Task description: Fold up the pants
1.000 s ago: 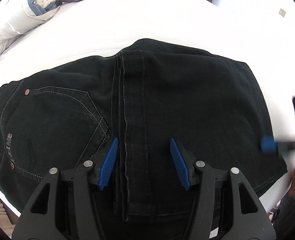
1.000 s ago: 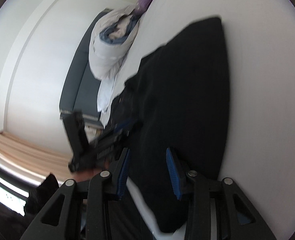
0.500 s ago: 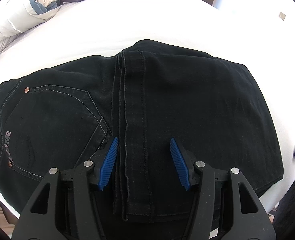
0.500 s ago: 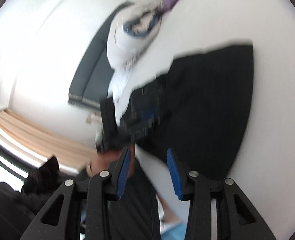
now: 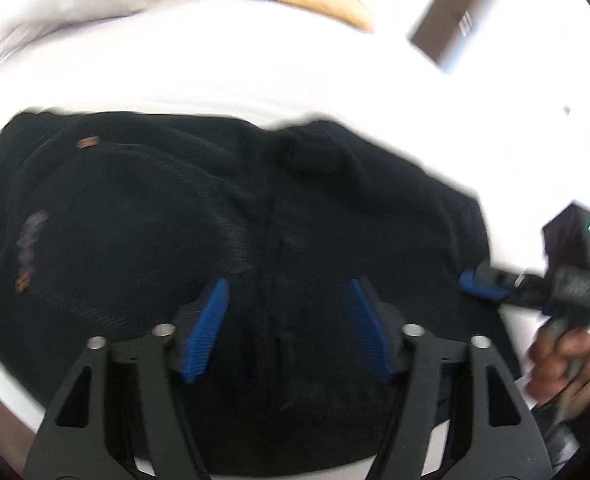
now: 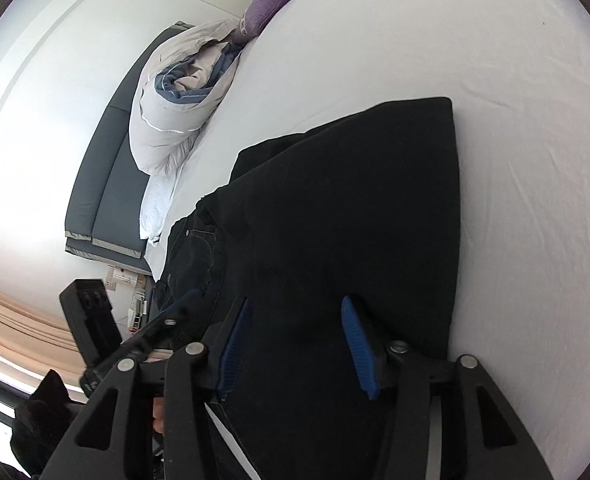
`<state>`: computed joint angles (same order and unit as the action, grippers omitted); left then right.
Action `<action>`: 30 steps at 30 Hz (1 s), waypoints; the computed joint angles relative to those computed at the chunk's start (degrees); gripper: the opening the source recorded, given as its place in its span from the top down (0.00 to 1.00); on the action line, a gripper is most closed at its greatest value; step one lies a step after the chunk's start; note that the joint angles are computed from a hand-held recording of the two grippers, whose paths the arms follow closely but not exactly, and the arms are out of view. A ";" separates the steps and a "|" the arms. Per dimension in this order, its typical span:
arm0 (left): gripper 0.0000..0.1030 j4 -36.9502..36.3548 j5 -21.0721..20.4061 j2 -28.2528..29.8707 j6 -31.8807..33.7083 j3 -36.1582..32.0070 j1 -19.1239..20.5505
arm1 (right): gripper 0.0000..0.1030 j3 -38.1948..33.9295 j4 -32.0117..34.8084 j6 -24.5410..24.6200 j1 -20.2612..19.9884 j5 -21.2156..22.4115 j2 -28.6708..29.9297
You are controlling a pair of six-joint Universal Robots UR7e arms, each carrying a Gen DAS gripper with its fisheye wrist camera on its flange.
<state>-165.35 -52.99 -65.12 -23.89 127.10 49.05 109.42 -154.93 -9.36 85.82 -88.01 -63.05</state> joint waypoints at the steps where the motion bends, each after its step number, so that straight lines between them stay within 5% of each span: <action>1: 0.25 -2.07 1.30 -2.09 -1.66 1.94 -0.23 | 0.45 -0.06 -0.27 0.42 -0.04 0.11 0.07; 7: 0.13 -10.95 6.02 -16.60 -12.39 11.81 1.74 | 0.16 -0.64 -1.82 -0.01 2.43 -2.85 1.49; 10: 0.13 -13.03 4.33 -21.58 -14.88 13.87 6.06 | 0.10 -0.82 -2.75 -1.35 4.30 -6.32 2.45; 13: 0.13 -18.48 -0.85 -23.35 -15.35 14.97 11.38 | 0.09 -0.87 -3.22 -1.34 4.84 -7.40 2.88; 19: 0.14 -23.50 -8.79 -21.82 -13.39 13.07 19.36 | 0.10 -0.90 -1.56 1.78 2.62 -2.33 1.82; 26: 0.15 -26.12 -14.43 -18.91 -10.55 10.32 23.95 | 0.12 -0.26 -2.04 3.46 1.43 0.51 1.07; 30: 0.18 -28.65 -17.84 -17.66 -11.46 9.45 26.28 | 0.25 0.60 -2.50 5.06 0.05 2.56 0.09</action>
<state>-194.00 -70.84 -82.78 -35.35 136.56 75.33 110.02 -157.43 -4.29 85.88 -85.45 -62.96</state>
